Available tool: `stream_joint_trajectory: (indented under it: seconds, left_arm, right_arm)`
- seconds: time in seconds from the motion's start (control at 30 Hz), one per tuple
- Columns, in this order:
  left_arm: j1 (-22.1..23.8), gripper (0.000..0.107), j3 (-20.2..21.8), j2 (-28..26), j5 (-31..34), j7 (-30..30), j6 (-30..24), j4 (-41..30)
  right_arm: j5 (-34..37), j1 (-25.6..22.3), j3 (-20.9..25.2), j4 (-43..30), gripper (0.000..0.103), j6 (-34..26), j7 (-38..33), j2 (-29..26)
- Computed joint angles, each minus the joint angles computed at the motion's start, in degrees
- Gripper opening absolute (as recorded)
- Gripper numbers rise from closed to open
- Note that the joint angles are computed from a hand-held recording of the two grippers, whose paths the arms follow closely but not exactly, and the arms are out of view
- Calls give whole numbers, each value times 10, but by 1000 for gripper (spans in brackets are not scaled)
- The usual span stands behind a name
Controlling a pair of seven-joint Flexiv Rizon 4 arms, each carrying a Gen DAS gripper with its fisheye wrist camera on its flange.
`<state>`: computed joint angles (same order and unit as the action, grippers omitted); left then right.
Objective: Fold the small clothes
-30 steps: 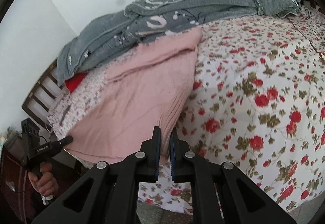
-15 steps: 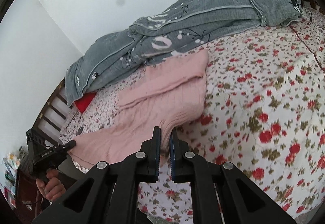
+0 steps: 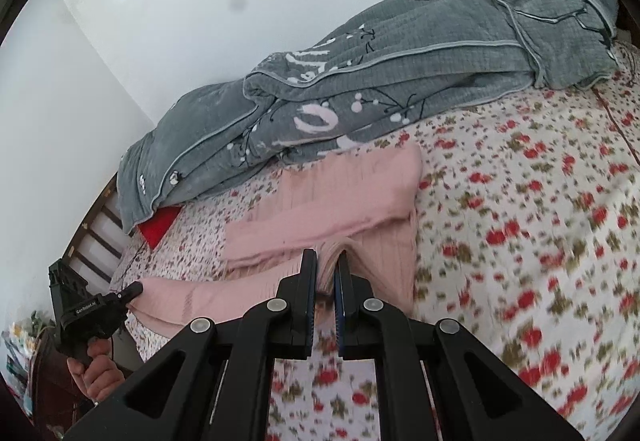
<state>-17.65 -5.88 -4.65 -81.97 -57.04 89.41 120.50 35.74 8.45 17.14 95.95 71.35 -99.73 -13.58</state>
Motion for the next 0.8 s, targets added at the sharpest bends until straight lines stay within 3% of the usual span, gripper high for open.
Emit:
stream_joint_trajectory:
  seconds: [0.23, 0.8]
  left_arm:
    - [39, 8, -1, -52, 51, -38, -26, -44]
    - [154, 8, -14, -203, 343, -265, -115, -198]
  right_arm:
    - [-56, 12, -8, -64, 8, -7, 37, -61]
    - [-149, 10, 3, -289, 8, -97, 122, -244]
